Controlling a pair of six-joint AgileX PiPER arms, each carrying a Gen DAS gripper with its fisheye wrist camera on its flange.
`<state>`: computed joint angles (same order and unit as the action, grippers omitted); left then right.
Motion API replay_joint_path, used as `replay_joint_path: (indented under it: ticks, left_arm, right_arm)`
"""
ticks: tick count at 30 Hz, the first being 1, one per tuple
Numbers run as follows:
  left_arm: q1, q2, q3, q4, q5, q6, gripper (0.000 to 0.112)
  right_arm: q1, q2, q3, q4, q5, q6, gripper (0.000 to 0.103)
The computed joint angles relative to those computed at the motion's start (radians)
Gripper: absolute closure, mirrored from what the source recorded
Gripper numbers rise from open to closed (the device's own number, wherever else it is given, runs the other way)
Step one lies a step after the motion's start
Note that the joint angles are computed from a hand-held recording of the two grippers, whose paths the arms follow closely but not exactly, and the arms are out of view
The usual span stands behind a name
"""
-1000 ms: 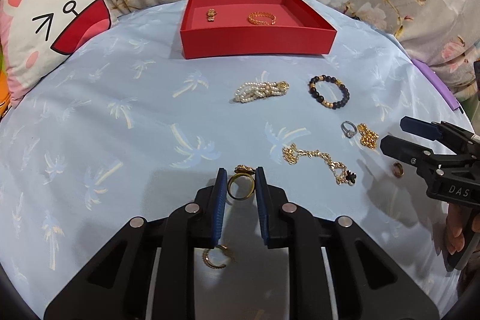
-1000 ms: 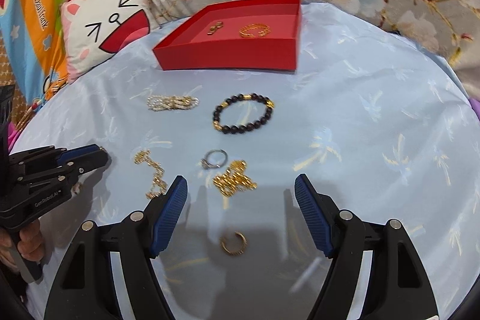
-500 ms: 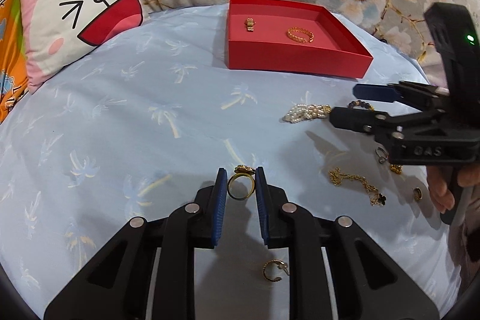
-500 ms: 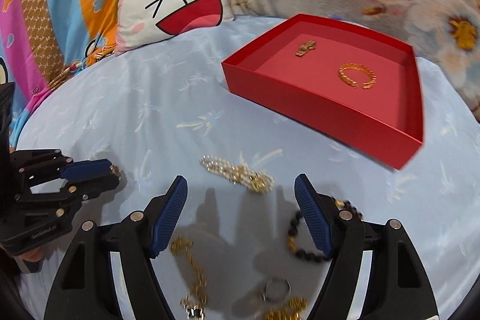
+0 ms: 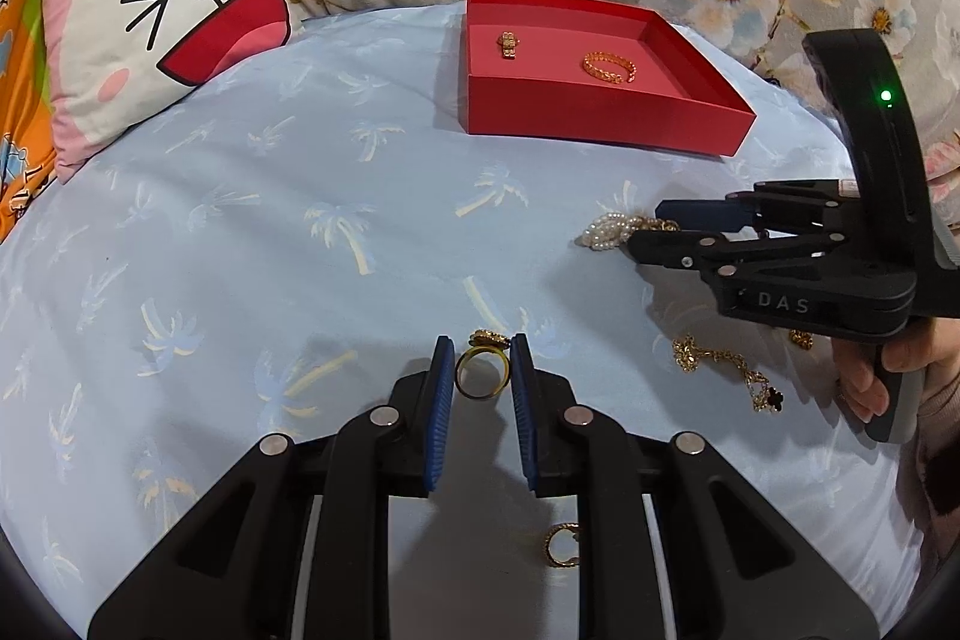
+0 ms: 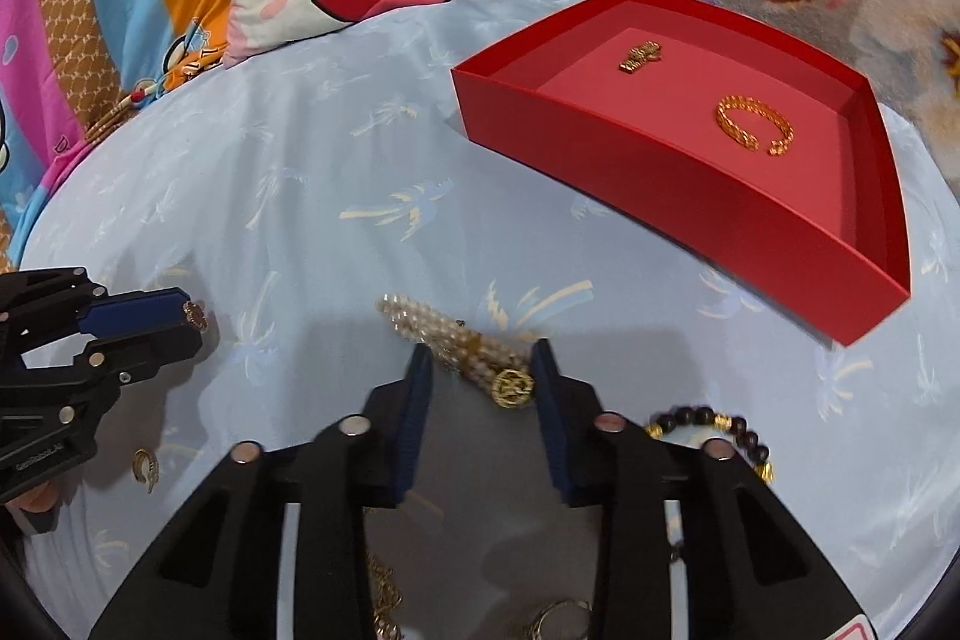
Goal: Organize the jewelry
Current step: 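Grasp the gold stone ring with the left tool while the right tool grasps the pearl bracelet, then carry the ring with the left tool over the red box while the right tool carries the pearl bracelet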
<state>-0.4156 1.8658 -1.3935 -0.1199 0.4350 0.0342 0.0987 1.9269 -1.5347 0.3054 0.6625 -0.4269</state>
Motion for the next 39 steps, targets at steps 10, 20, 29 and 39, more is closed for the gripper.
replay_joint_path:
  ticks: [10,20,29,39]
  left_arm:
    - [-0.004,-0.005,0.005,-0.016,-0.002,0.019,0.094]
    - [-0.007,-0.001,0.0,-0.003,0.003,0.007,0.094]
    - [-0.009,0.005,0.0,0.008,-0.001,-0.005,0.094]
    - [0.018,0.058,-0.286,-0.084,0.142,0.162,0.094]
  right_arm:
    - [-0.027,-0.08,0.112,0.059,-0.016,0.011,0.091]
    - [0.002,-0.045,0.061,0.014,-0.006,0.031,0.072]
    - [-0.01,-0.083,0.102,0.041,-0.048,0.05,0.089]
    - [-0.115,-0.177,0.022,0.002,-0.028,0.167,0.089]
